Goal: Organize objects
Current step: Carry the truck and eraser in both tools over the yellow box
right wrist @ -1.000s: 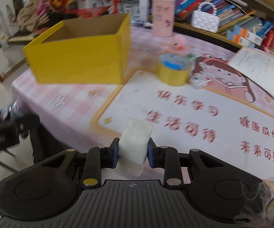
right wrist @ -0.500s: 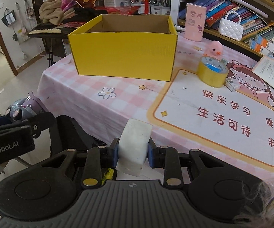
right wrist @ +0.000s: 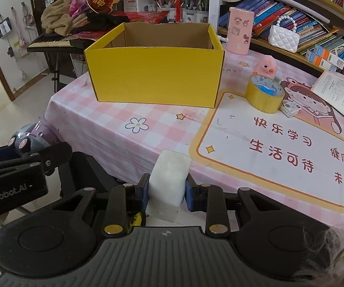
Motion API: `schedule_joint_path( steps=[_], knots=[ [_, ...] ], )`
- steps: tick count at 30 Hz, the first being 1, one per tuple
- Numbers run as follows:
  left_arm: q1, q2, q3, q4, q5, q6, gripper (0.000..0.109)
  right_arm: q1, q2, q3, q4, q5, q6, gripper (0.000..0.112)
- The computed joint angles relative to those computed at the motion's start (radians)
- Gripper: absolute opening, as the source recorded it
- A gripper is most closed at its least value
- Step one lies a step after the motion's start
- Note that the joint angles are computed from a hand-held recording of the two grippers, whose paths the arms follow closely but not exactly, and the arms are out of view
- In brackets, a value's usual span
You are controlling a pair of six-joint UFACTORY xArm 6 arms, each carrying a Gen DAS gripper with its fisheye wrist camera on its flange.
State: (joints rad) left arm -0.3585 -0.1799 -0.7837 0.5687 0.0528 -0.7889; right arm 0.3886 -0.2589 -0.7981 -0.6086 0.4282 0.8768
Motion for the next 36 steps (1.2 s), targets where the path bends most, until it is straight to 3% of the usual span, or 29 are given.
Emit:
schedule_joint_path(
  steps=[16,23,26,30,36],
  knots=[
    [0.004,0.184,-0.252,0.025,-0.004,0.015,0.064,-0.071,0.165,-0.179,0.041,-0.080,-0.082,0.027],
    [0.024,0.361,-0.537,0.209,0.009,-0.124,0.064,-0.160,0.264,-0.330,-0.066,-0.185,-0.046,0.027],
    [0.008,0.457,-0.669,0.162,0.055,-0.076,0.064,-0.198,0.338,-0.430,-0.083,-0.216,-0.078,0.027],
    [-0.015,0.585,-0.836,0.051,0.135,0.054,0.064,-0.236,0.451,-0.569,0.032,-0.226,-0.226,0.027],
    [-0.041,0.778,-1.120,-0.061,0.330,0.183,0.064,-0.242,0.644,-0.806,0.460,-0.157,-0.709,0.027]
  ],
)
